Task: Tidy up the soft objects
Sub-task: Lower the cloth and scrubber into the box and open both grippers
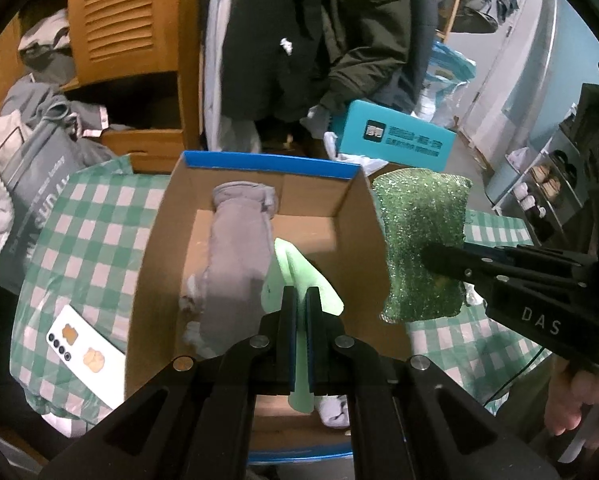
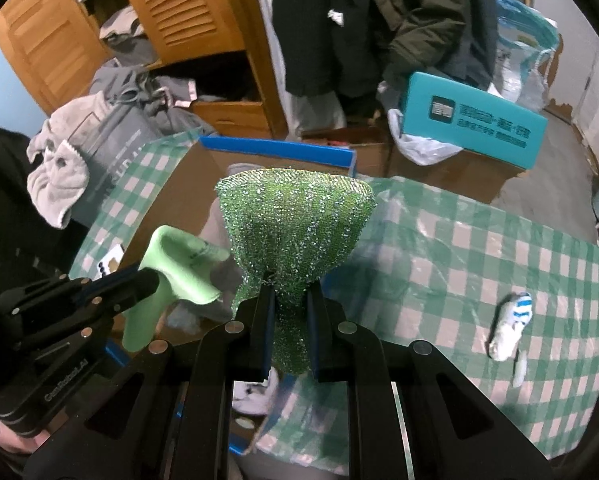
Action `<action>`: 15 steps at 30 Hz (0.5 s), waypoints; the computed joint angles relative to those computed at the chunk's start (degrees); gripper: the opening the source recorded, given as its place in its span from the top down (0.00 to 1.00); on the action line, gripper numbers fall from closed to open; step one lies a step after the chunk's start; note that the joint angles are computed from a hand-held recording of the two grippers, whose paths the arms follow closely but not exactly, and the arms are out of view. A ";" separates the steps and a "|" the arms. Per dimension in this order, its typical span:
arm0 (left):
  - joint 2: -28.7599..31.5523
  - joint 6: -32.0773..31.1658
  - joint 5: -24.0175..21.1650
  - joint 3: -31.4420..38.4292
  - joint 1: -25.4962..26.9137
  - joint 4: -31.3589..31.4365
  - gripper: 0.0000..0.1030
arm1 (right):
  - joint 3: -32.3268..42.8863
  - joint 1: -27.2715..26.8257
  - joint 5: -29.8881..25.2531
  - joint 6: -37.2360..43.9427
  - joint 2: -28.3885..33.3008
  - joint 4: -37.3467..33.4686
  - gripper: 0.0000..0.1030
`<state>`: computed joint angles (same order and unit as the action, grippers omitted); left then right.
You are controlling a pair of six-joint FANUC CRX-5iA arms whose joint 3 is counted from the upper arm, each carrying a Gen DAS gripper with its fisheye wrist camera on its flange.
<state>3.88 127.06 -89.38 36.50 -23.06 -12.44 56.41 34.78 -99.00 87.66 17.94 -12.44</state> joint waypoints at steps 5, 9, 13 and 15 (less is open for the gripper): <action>-0.88 0.30 -0.06 -1.62 0.70 0.14 0.96 | 0.24 1.47 -0.54 0.08 0.75 0.42 0.88; -0.83 0.53 -0.70 -1.98 0.82 -0.29 0.96 | -0.08 2.28 -0.88 -0.02 0.89 0.57 0.88; -0.80 0.79 -0.86 -2.43 1.18 0.26 0.96 | -0.26 2.81 -1.37 0.00 1.02 0.87 0.87; -0.60 0.85 -1.19 -2.34 1.27 0.38 0.94 | -0.31 2.82 -1.51 -0.17 1.07 0.78 0.85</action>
